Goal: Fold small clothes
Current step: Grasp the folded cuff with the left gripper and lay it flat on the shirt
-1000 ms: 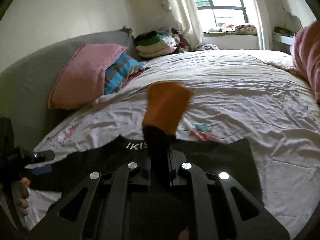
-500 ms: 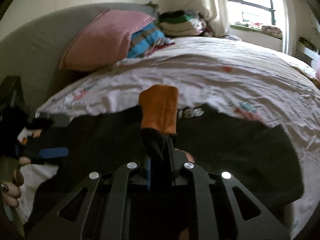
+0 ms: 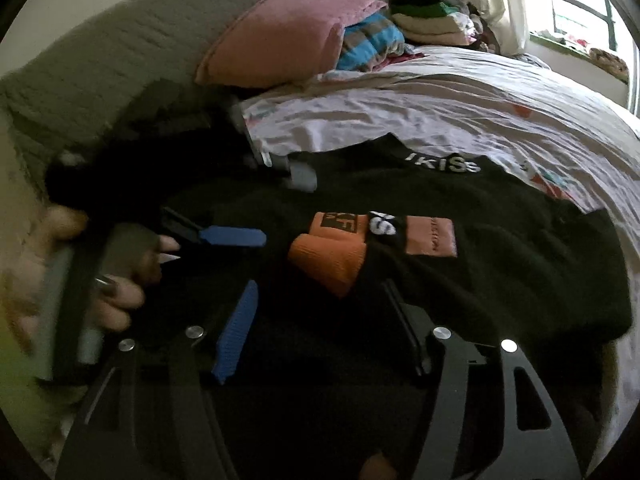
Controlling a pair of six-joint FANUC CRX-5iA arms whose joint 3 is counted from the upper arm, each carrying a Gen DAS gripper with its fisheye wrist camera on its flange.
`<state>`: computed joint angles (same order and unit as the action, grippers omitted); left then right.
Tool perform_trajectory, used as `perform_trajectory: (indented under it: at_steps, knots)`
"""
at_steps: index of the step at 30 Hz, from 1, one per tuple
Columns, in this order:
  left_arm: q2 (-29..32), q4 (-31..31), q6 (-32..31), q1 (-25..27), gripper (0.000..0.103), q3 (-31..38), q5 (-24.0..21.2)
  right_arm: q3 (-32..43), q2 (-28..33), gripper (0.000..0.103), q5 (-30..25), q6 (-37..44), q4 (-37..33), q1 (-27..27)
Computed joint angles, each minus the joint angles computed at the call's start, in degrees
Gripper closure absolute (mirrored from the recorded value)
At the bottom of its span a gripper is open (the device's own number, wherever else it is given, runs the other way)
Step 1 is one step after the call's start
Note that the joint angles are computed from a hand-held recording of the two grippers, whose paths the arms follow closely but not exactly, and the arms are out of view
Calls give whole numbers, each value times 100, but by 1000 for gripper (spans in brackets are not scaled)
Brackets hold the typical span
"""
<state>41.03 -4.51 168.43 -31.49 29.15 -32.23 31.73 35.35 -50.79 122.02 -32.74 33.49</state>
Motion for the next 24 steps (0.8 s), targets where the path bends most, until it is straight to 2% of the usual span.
perform_trajectory:
  at_steps: [1,3,5,6,8,9,10,14,19,21,24]
  knots:
    - [90,68,-124,-8,38,121,-105,-95,-88,41,48,-21,-46,-65]
    - [268,513,-565,7,45,213,-31,-246,-215,41,202,-108,-42,-148]
    - [470,462,-630,-18,50,565,-303,-440,-363,41,423,-240,4,-231]
    - [633,279,-571,-53,55,932,-637,-483,-393,41,482,-302,28,-256]
    - [849,37,-508,-102,74,1431,-1117,-553,-454,41,566,-419,48,-333]
    - [872,-44,-499,-110,95,1522,-1171,-598,-480,41,631,-458,68,-357]
    - [832,-136,-484,-116,97,1515,-1100,-654,-510,41,693,-527,106,-384]
    - [1055,-809,-739,-262,99,2606,-2069,-707,-506,41,754,-674,232,-465]
    - [956,-1719,-841,-520,100,3229,-2573,-657,-450,41,769,-811,265,-499]
    - [797,-2080,-754,-634,103,3183,-2646,-639,-422,41,782,-877,335,-482]
    - [641,-2216,-655,-674,103,2946,-2623,-606,-366,41,816,-1009,471,-437]
